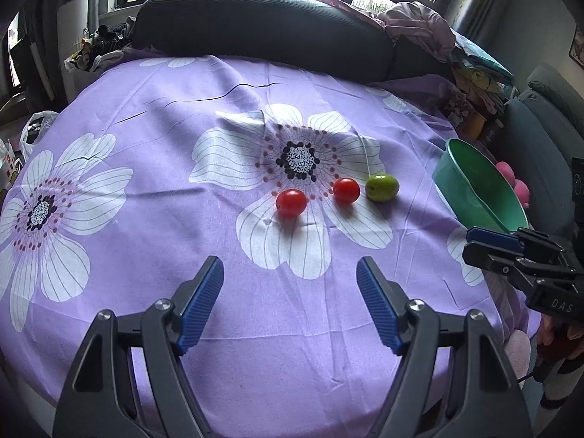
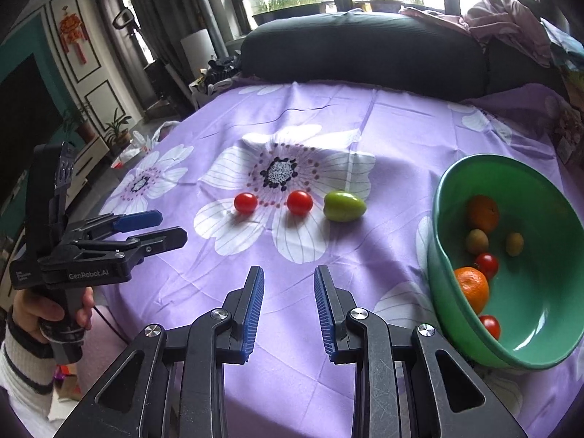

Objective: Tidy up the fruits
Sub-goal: 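Withdraw both open tools from the bowl toward the red cherry tomatoes, then grasp a red cherry tomato with the left tool while the right tool grasps the other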

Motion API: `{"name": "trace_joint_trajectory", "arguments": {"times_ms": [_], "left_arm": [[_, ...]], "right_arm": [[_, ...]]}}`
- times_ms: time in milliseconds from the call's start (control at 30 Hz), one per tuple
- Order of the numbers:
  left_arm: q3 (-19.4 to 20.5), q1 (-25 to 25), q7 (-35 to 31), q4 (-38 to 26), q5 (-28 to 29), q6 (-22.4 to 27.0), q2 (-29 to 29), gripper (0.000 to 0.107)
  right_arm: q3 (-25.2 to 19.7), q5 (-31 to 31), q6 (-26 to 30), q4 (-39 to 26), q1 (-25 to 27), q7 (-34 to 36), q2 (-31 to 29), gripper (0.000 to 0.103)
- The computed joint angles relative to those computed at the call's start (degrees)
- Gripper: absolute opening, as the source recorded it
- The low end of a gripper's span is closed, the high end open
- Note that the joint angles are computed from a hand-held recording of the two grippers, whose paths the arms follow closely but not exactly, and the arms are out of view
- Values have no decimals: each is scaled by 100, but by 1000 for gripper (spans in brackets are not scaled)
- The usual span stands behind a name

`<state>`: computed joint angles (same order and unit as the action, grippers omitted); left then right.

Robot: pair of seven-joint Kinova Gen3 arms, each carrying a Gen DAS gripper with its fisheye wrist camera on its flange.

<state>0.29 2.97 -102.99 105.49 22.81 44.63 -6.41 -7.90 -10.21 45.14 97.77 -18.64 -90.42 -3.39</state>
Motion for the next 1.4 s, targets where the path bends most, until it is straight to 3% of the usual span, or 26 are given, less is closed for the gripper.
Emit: {"name": "trace_joint_trajectory", "arguments": {"times_ms": [167,400,500,867,1167,1267,1400], "left_arm": [[-38,1,-368,-135,214,69,194,76],[159,-18,-650,-629,-14,300,683,75],[242,-29,-715,-839,-173,365,884,75],[389,-196,-1069,-1332,-167,719,1442,74],[446,-182,-1004,-1504,-285,689,1672,58],[475,-236,-1033,-1630,-233,892,1787,50],[491,-216,-994,-1738,-312,1021,1866,47]], "right_arm": [[-18,14,75,-182,-34,-18,224,28],[-35,73,274,-585,-73,35,695,29],[-38,125,378,-859,-101,45,992,41],[38,401,748,-1791,-245,-206,1971,41],[41,539,708,-2041,-302,-188,2216,41],[45,635,745,-2131,-357,-164,2295,41],[50,683,786,-2169,-390,-142,2348,40]]}}
